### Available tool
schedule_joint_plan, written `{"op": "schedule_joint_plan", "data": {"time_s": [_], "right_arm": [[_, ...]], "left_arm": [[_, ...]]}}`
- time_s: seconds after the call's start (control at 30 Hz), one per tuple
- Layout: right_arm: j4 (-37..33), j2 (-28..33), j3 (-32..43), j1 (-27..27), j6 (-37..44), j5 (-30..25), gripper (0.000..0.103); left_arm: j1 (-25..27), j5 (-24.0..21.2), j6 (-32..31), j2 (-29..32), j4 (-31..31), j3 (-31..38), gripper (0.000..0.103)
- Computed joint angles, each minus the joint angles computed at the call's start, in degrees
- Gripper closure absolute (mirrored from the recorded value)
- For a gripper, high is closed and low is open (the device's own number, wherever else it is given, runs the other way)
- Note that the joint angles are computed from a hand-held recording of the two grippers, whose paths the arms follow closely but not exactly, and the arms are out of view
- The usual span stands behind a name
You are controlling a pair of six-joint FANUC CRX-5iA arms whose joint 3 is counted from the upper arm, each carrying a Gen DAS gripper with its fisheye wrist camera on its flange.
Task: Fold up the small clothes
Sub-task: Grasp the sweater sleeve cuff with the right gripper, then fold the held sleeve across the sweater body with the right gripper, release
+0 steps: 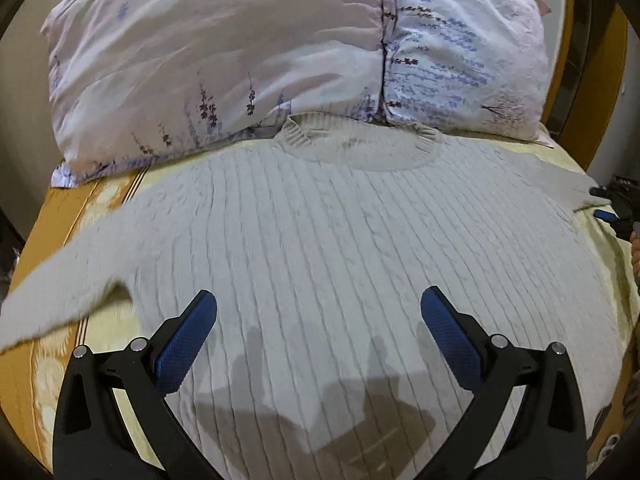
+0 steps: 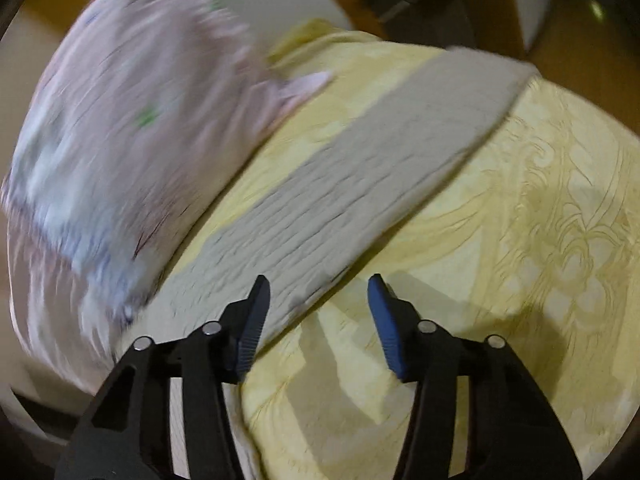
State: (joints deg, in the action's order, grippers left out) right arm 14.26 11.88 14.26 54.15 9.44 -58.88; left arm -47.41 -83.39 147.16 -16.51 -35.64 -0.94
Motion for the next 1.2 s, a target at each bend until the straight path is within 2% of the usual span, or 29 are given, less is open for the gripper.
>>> {"op": "schedule_joint_plan", "data": {"time_s": [0.03, 0.2, 0.27, 0.37, 0.47, 0.5, 0.6, 0.67, 0.83, 0.93, 1.03, 1.1, 1.2], "right_arm": [[-0.1, 0.2, 0.0, -0.4, -0.3, 0.7, 0.060], [0.0, 1.6, 0.9, -1.2, 0.8, 1.5, 0.064], [0.1, 1.7, 0.7, -1.9, 0.0, 2.3, 0.071], [4.0, 0.1, -2.7, -1.7, -4.3, 3.9, 0.074], [7.0, -0.5, -4.4, -2.0, -7.0, 4.2, 0.076], [7.6, -0.6, -4.8, -2.0, -7.7, 4.2, 0.076], [10.0, -0.8, -6.0, -2.0, -10.0, 4.1, 0.083], [10.6, -0.1, -5.4, -1.9, -9.3, 3.0, 0.091], [17.7, 0.5, -4.8, 0.4, -8.0, 2.5, 0.094], [21.1, 0.8, -3.4, 2.2, -5.2, 5.0, 0.094], [19.9, 1.8, -0.4, 4.5, 0.7, 9.7, 0.095], [16.5, 3.5, 2.9, 6.1, 6.5, 11.6, 0.095], [6.3, 7.6, 10.5, 8.8, 19.3, 11.7, 0.095]], "left_arm": [[1.3, 0.8, -0.7, 0.0, 0.8, -0.1, 0.001], [8.1, 8.4, -3.2, -1.6, 5.7, -2.1, 0.001], [8.7, 9.0, -3.6, -1.0, 5.7, -1.8, 0.001], [10.8, 12.2, -4.5, -1.5, 7.7, -3.0, 0.001], [14.5, 17.4, -5.6, -3.3, 12.3, -6.0, 0.001], [15.4, 17.9, -5.7, -3.3, 13.4, -6.4, 0.001], [18.6, 20.8, -7.6, -4.2, 18.0, -8.5, 0.001], [20.2, 23.3, -8.8, -5.2, 20.4, -10.2, 0.001], [22.3, 27.6, -11.7, -7.0, 24.1, -12.8, 0.001], [23.1, 29.7, -12.5, -8.2, 25.5, -14.1, 0.001], [23.4, 31.1, -12.6, -8.8, 25.9, -14.9, 0.004], [24.0, 32.1, -13.0, -9.2, 27.2, -15.7, 0.007], [25.2, 33.4, -14.1, -9.7, 30.0, -17.1, 0.010]]}}
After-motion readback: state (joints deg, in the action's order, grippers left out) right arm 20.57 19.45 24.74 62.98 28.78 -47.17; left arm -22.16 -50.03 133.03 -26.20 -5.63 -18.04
